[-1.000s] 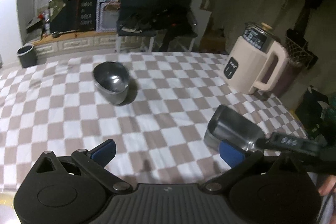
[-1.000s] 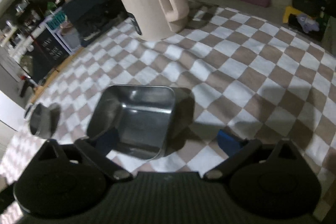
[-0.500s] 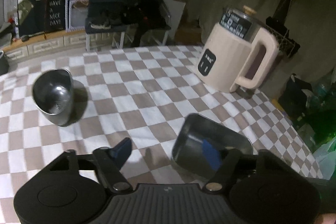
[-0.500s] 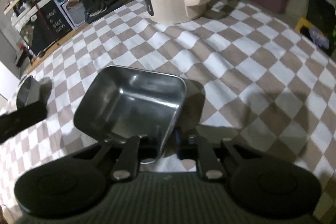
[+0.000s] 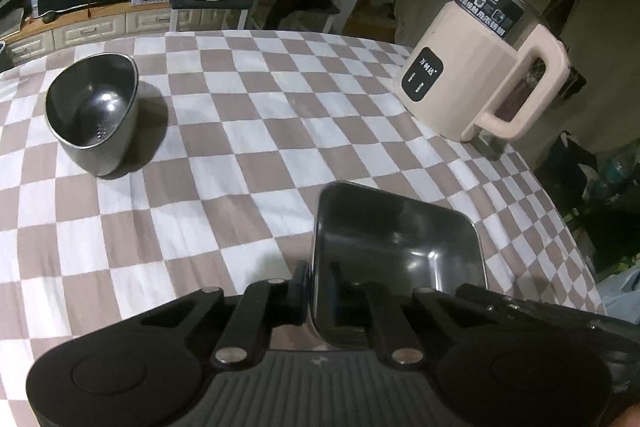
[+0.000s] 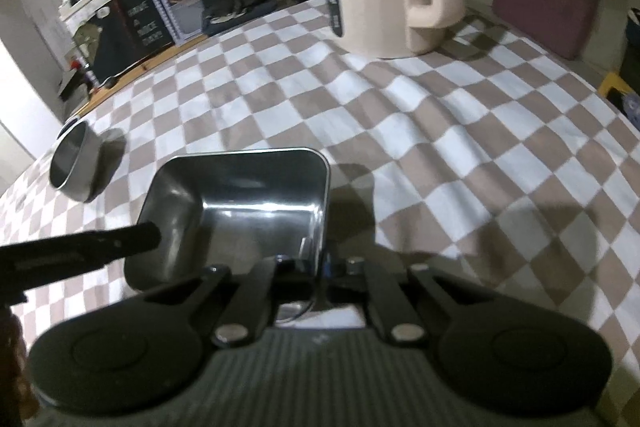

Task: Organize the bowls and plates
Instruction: 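Carry the square steel tray with both grippers beside the plate stack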

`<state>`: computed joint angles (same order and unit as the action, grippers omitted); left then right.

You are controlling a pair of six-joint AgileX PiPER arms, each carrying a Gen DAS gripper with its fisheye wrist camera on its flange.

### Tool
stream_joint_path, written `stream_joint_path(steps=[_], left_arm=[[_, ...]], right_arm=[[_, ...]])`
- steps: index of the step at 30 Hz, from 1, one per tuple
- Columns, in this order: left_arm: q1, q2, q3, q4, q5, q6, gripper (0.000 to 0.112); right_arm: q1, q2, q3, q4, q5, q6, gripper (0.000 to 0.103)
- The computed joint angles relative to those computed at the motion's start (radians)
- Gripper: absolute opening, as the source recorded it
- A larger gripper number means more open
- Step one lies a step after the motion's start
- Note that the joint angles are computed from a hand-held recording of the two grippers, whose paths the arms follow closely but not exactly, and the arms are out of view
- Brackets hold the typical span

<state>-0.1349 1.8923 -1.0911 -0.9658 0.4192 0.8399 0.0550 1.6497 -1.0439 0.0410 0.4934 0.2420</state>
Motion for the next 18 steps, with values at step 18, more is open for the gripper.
stream_joint_path(steps=[18], left_arm=[[0.134,-0.365,0.227,0.147,0.019,-0.089,0.009]], right_arm=[[0.091,-0.166,0.044,0.198,-0.006,-0.211,0.004]])
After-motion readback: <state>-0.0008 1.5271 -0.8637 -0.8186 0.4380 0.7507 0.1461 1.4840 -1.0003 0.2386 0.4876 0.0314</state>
